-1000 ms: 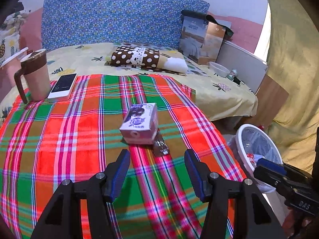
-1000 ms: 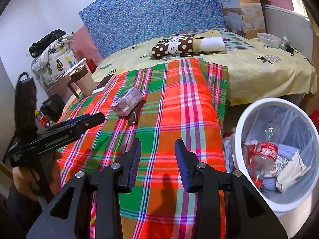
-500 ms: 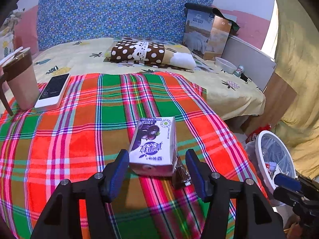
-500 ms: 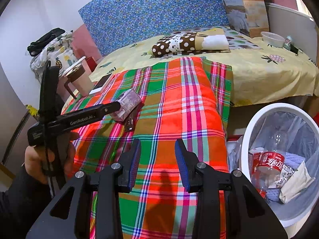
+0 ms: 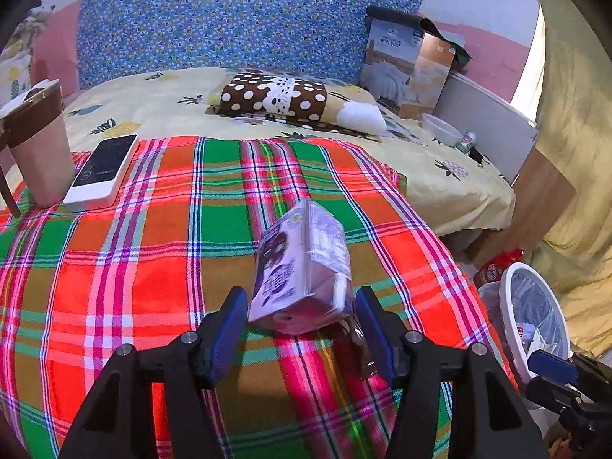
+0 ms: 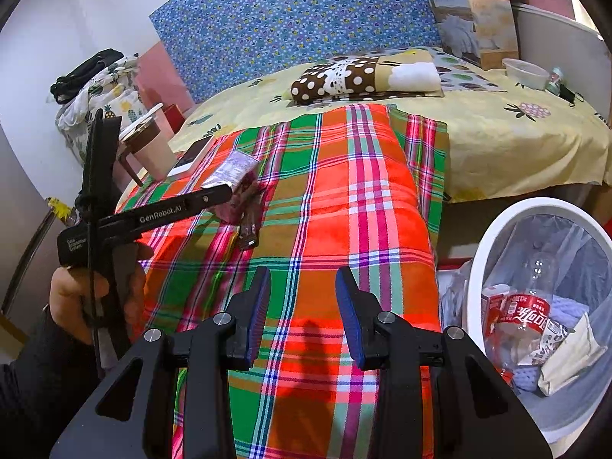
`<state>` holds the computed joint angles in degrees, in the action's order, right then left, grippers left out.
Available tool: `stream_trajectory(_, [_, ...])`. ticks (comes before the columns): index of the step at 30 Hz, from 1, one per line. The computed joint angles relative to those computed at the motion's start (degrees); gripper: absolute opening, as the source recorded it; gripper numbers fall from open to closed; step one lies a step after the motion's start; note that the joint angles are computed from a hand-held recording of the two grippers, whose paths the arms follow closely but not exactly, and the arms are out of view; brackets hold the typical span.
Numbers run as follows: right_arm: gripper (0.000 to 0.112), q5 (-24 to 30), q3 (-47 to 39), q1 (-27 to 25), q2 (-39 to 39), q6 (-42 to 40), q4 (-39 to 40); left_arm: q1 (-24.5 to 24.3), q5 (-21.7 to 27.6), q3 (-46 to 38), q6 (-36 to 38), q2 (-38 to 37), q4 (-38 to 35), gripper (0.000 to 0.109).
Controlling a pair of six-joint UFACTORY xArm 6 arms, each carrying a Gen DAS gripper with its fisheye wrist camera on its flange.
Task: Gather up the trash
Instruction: 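Grasp the milk carton with the left tool while the right tool grasps the brown wrapper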
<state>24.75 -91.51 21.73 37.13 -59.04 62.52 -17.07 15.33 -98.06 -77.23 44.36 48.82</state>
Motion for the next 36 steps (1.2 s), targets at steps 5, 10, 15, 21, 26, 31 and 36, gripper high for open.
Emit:
stream_trajectory(5, [0.038,0.22,-0.34,-0.07,0.25,0.19,-0.17,0.17,2.5,-0.82,-0.45,0.23,0.01,0.059])
stream_trajectory(10, [0.038,0.31,-0.9,0.02,0.74,0.75,-0.8,0.41,2.97,-0.66,-2.0,-0.24,2.48,0.057])
stream_trajectory(15, [0.038,0.09,-0.84,0.33,0.59,0.68,-0.82,-0.33,5.58,-2.21,1.86,0.77,0.33,0.038])
stream_trajectory(21, [0.037,-0.22,-1.38,0.9,0.82,1.0,-1.45,-0.75,4.93,4.92,-8.48,-4.94,10.56,0.037])
stream_trajectory(26, [0.038,-0.07,-3.34,1.95,2.1,2.15,-3.38,-1.07,4.92,11.36,-15.87,-9.77,15.96,0.037])
stream_trajectory(31, [0.037,0.94,-7.42,3.16,4.77,4.16,-6.85,-1.52,5.35,17.62,-21.63,-13.97,19.92,0.037])
stream_trajectory(36, [0.037,1.81,-12.25,4.03,8.24,8.01,-12.1,-2.12,5.49,23.04,-27.58,-17.71,24.76,0.037])
